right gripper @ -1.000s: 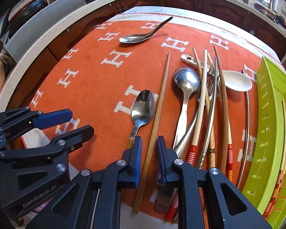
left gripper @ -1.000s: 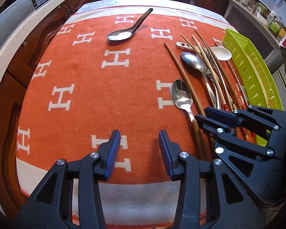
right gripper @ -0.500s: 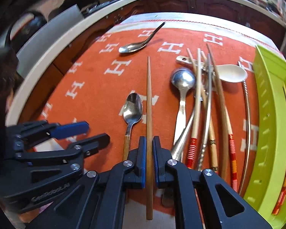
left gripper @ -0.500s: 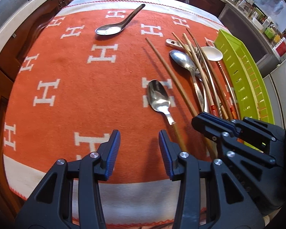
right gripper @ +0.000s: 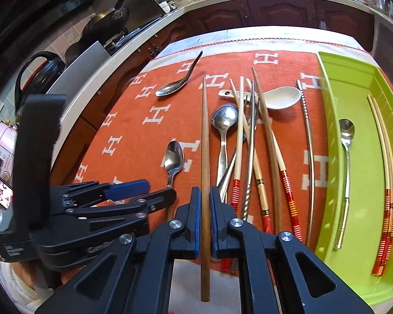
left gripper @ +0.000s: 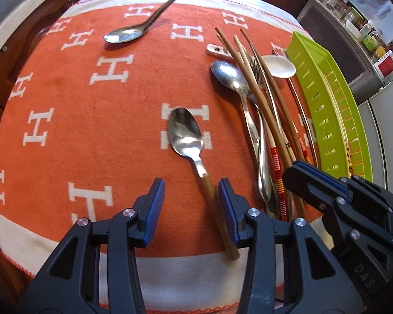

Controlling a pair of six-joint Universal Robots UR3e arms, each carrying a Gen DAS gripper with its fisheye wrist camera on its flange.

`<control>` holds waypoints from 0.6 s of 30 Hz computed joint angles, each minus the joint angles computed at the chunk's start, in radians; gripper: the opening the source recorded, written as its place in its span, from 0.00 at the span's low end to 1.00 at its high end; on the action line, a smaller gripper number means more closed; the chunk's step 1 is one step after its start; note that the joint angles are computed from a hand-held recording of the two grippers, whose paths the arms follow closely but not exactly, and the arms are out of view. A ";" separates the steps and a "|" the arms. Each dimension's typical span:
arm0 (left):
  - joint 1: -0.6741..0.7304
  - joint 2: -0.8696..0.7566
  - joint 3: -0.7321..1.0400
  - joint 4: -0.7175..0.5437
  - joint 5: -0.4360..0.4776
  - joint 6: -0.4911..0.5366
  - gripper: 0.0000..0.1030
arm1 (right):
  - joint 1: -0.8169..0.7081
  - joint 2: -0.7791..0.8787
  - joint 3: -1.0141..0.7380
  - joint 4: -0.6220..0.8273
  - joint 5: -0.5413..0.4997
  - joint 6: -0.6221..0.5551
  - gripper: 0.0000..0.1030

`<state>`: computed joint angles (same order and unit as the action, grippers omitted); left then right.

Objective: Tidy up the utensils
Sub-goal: 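Grasp the wooden-handled steel spoon by its handle with the left tool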

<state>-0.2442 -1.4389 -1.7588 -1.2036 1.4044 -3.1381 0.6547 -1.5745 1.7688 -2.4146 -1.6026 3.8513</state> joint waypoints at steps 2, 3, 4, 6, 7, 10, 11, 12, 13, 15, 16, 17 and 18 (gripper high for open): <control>-0.028 -0.011 0.004 0.015 0.037 -0.012 0.38 | -0.002 -0.021 0.021 -0.006 -0.001 0.005 0.06; -0.033 -0.011 0.002 0.021 0.043 -0.017 0.34 | -0.004 -0.031 0.032 -0.010 0.000 0.006 0.06; -0.030 -0.008 -0.003 0.025 0.039 -0.021 0.24 | -0.006 -0.042 0.044 -0.013 0.002 0.009 0.06; -0.023 -0.003 -0.008 0.022 0.024 -0.027 0.10 | -0.015 -0.065 0.070 -0.022 0.008 0.011 0.06; -0.023 -0.003 -0.007 0.020 0.030 -0.032 0.07 | -0.021 -0.072 0.079 -0.026 0.014 0.008 0.06; -0.010 0.010 -0.021 0.022 0.018 -0.044 0.04 | -0.032 -0.094 0.108 -0.038 0.028 0.014 0.06; -0.003 0.014 -0.023 0.019 0.009 -0.043 0.04 | -0.031 -0.099 0.113 -0.040 0.027 0.018 0.06; 0.003 0.017 -0.023 0.014 0.004 -0.044 0.04 | -0.031 -0.108 0.122 -0.043 0.025 0.022 0.06; 0.003 0.018 -0.020 0.009 0.002 -0.045 0.04 | -0.033 -0.119 0.131 -0.045 0.024 0.026 0.06; 0.008 0.029 -0.015 -0.008 -0.004 -0.038 0.04 | -0.033 -0.138 0.141 -0.041 0.017 0.030 0.06; 0.008 0.032 -0.009 -0.017 -0.008 -0.037 0.04 | -0.034 -0.153 0.149 -0.038 0.013 0.034 0.06; 0.006 0.036 0.003 -0.029 -0.011 -0.037 0.04 | -0.036 -0.166 0.156 -0.036 0.010 0.038 0.06; 0.005 0.043 0.011 -0.038 -0.012 -0.036 0.04 | -0.037 -0.182 0.164 -0.034 0.007 0.042 0.06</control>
